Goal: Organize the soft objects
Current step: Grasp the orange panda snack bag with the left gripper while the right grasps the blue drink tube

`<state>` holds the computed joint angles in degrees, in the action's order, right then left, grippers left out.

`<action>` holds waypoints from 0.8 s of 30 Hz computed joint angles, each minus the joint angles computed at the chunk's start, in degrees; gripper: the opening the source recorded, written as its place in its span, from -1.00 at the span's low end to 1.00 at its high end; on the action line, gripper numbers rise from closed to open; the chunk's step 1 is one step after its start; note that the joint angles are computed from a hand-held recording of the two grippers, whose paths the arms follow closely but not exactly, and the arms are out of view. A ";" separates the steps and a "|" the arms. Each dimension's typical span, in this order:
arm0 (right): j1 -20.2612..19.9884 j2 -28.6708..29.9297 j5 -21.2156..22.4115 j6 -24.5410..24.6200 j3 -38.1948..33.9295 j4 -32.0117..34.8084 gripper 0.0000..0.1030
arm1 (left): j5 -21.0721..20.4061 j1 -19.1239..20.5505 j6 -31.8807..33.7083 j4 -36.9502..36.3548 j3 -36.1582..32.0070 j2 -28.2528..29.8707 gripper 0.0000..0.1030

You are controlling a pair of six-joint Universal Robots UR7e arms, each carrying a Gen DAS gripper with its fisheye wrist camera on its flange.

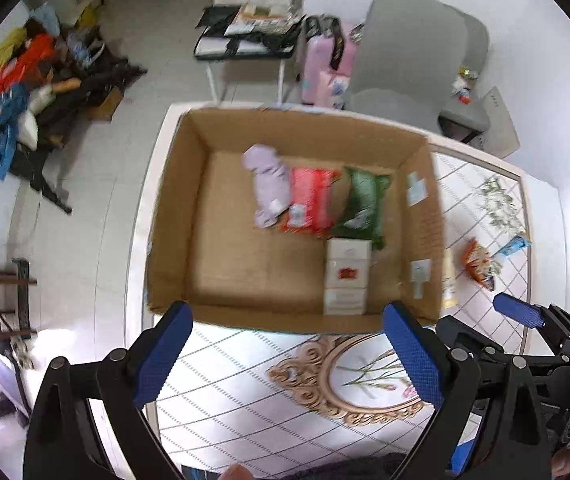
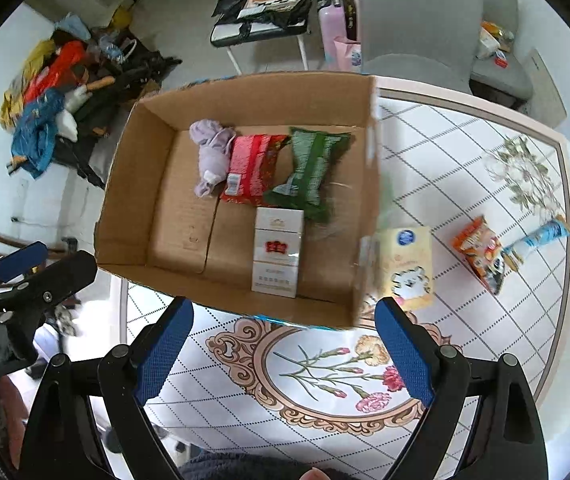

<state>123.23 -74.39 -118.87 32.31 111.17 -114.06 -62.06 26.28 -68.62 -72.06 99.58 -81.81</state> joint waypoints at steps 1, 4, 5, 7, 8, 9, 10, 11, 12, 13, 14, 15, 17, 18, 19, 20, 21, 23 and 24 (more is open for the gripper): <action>-0.33 -1.15 -0.08 0.09 0.36 0.22 0.82 | 0.25 -0.71 0.73 -0.89 -0.64 1.60 0.89; -2.60 -7.48 -1.16 1.20 2.11 1.98 0.82 | -0.05 -1.74 3.44 -4.79 -2.42 6.26 0.89; -3.69 -9.83 -1.39 1.37 2.60 2.76 0.82 | -0.98 -1.77 4.73 -7.35 -3.03 8.14 0.89; -6.18 -14.36 -2.31 1.64 3.28 4.51 0.82 | -2.92 -1.32 6.78 -12.44 -3.62 11.17 0.89; -7.70 -16.68 -3.11 1.65 3.54 5.56 0.82 | -4.31 -0.98 7.70 -15.24 -3.95 13.21 0.89; -9.32 -18.78 -3.94 1.31 3.69 6.68 0.82 | -5.58 -0.58 8.44 -17.43 -4.24 14.99 0.89; -10.72 -20.26 -4.60 0.90 3.86 7.30 0.82 | -7.74 0.17 9.73 -20.87 -4.44 17.42 0.89; -12.59 -22.04 -5.47 0.55 4.10 7.92 0.82 | -9.87 0.93 10.52 -23.70 -4.54 19.51 0.89; -14.99 -23.94 -6.25 0.08 4.34 8.64 0.82 | -11.34 1.48 10.81 -25.17 -4.82 20.93 0.89; -16.88 -25.12 -6.52 -0.54 4.47 8.96 0.82 | -13.99 2.48 11.18 -27.82 -4.94 22.83 0.89; -19.32 -26.54 -6.62 -1.43 4.76 8.92 0.82 | -17.07 3.74 11.33 -30.58 -5.06 25.06 0.89; -21.85 -27.70 -6.60 -2.61 5.03 8.56 0.82 | -18.93 4.64 11.18 -31.82 -5.59 27.06 0.89; -27.66 -29.41 -6.17 -5.74 5.43 7.38 0.82 | -22.48 6.51 10.27 -35.04 -6.18 31.12 0.89; -30.21 -29.58 -5.51 -7.13 5.37 6.60 0.82 | -23.38 7.04 9.81 -35.94 -6.46 32.51 0.89; -32.81 -29.72 -4.64 -8.37 5.43 5.78 0.82 | -24.36 7.67 9.29 -36.88 -6.96 34.30 0.89; -35.30 -29.42 -3.28 -9.51 5.27 4.96 0.82 | -25.13 8.41 8.84 -37.45 -7.67 36.20 0.89; -37.42 -29.03 -1.99 -10.47 5.10 4.12 0.82 | -25.94 8.93 7.96 -37.87 -7.93 37.31 0.89; -41.39 -28.05 1.26 -12.35 4.98 2.28 0.82 | -28.16 10.66 5.82 -39.90 -8.33 39.76 0.89; -43.67 -26.72 2.82 -12.98 4.49 1.83 0.82 | -28.72 11.17 4.61 -40.80 -8.26 40.54 0.89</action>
<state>79.56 -101.10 -116.06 19.34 115.66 -112.23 -90.78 37.45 -64.01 -112.85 91.32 -41.27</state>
